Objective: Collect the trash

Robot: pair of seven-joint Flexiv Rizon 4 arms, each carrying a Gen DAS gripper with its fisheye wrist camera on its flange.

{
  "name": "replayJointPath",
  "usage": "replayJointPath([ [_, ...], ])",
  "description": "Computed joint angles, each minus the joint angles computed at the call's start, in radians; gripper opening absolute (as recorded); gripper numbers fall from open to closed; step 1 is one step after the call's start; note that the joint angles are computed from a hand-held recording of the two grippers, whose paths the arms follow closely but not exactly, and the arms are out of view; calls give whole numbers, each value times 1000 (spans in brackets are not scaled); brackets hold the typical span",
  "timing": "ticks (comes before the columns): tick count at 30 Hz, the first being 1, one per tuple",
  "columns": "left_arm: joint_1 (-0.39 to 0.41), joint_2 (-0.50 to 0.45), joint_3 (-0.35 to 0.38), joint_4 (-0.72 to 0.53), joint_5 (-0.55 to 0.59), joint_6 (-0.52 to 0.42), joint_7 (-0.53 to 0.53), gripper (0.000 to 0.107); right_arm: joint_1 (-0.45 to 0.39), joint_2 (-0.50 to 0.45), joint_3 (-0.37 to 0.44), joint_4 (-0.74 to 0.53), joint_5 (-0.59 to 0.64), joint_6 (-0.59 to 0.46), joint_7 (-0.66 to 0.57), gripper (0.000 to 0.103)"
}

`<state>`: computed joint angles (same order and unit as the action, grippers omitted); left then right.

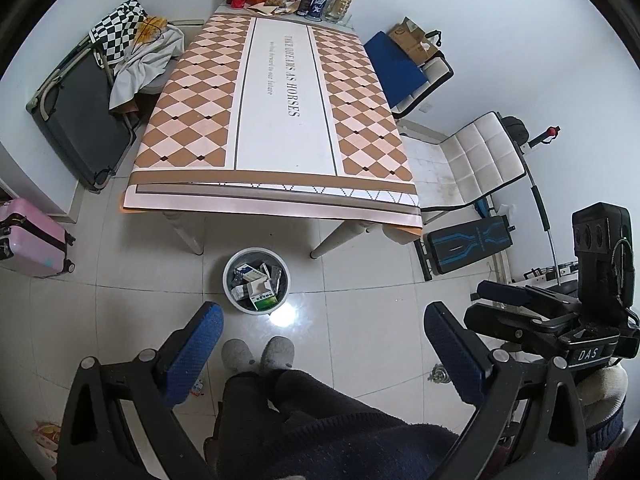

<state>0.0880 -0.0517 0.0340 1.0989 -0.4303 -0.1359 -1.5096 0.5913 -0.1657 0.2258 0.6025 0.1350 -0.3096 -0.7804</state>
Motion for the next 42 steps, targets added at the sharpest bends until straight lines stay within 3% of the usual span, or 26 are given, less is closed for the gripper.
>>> replayJointPath([
  [15, 3, 15, 5, 19, -19, -14, 22, 103, 2, 29, 11, 51, -3, 18, 25, 103],
  [42, 7, 18, 9, 22, -39, -26, 47, 103, 17, 17, 9, 25, -16, 3, 32, 103],
])
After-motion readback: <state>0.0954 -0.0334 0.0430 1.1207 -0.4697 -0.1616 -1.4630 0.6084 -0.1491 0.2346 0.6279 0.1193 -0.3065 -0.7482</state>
